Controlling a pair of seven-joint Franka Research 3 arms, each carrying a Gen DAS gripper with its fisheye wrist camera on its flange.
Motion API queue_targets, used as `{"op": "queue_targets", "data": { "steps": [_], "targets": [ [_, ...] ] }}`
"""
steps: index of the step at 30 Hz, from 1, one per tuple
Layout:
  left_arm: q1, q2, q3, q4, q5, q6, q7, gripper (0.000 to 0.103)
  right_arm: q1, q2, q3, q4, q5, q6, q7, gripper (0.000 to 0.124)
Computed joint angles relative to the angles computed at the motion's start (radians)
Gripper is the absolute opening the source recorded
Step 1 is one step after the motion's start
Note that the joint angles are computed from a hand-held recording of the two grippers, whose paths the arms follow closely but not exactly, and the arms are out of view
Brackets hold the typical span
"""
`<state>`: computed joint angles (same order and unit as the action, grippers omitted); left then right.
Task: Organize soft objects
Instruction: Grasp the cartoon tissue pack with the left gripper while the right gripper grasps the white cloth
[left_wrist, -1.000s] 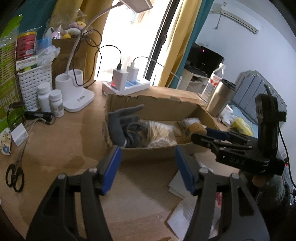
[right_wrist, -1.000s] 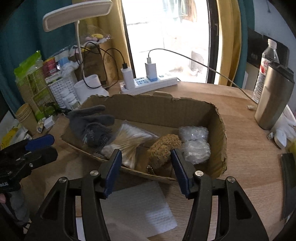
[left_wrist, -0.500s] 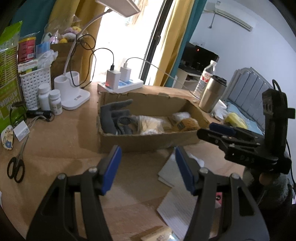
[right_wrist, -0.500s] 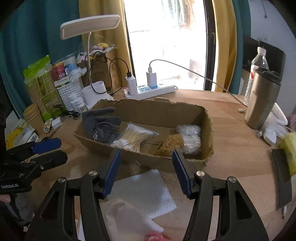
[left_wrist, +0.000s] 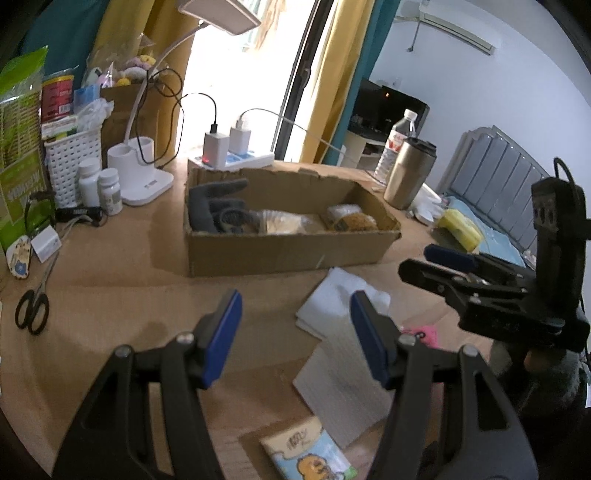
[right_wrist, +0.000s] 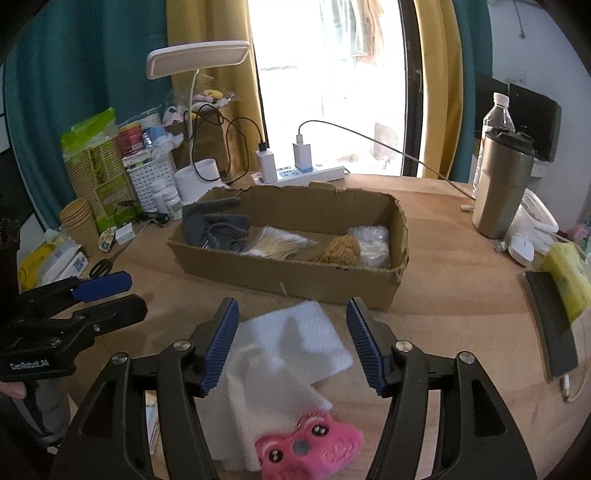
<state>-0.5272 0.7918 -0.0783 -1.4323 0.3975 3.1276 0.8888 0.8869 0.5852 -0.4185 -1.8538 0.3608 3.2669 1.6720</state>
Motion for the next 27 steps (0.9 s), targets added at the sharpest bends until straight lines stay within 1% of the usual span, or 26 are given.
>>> {"op": "queue_targets", "data": {
  "steps": [7,8,9,11,13,20,23,25,27],
  "targets": [
    [-0.036,-0.031,0.040,-0.064,0.007,0.021,-0.035,0.063,0.022,-0.018,0.010,-0.042,0.016,0.024,-0.021,0.071],
    [-0.040,-0.035,0.046,-0.073,0.008,0.025,-0.041,0.066,0.025,-0.020,0.011,-0.045,0.022,0.025,-0.026,0.071],
    [-0.044,-0.039,0.050,-0.081,0.009,0.030,-0.047,0.071,0.026,-0.021,0.014,-0.049,0.027,0.029,-0.031,0.071],
    [-0.050,-0.045,0.056,-0.099,0.008,0.039,-0.060,0.074,0.025,-0.025,0.024,-0.057,0.037,0.034,-0.044,0.071],
    [-0.058,-0.050,0.061,-0.111,0.009,0.039,-0.067,0.074,0.023,-0.027,0.033,-0.064,0.047,0.038,-0.057,0.071],
    [-0.062,-0.051,0.052,-0.136,0.020,0.007,-0.076,0.074,-0.005,-0.023,0.079,-0.065,0.060,0.026,-0.095,0.071],
    [-0.051,-0.049,0.035,-0.144,0.023,-0.008,-0.074,0.074,-0.025,-0.014,0.103,-0.055,0.050,0.013,-0.096,0.071],
    [-0.050,-0.049,0.032,-0.149,0.025,-0.013,-0.078,0.074,-0.028,-0.007,0.106,-0.048,0.042,0.005,-0.090,0.071],
    [-0.050,-0.050,0.031,-0.155,0.028,-0.021,-0.081,0.074,-0.045,-0.004,0.124,-0.043,0.027,-0.003,-0.086,0.071]
  ]
}}
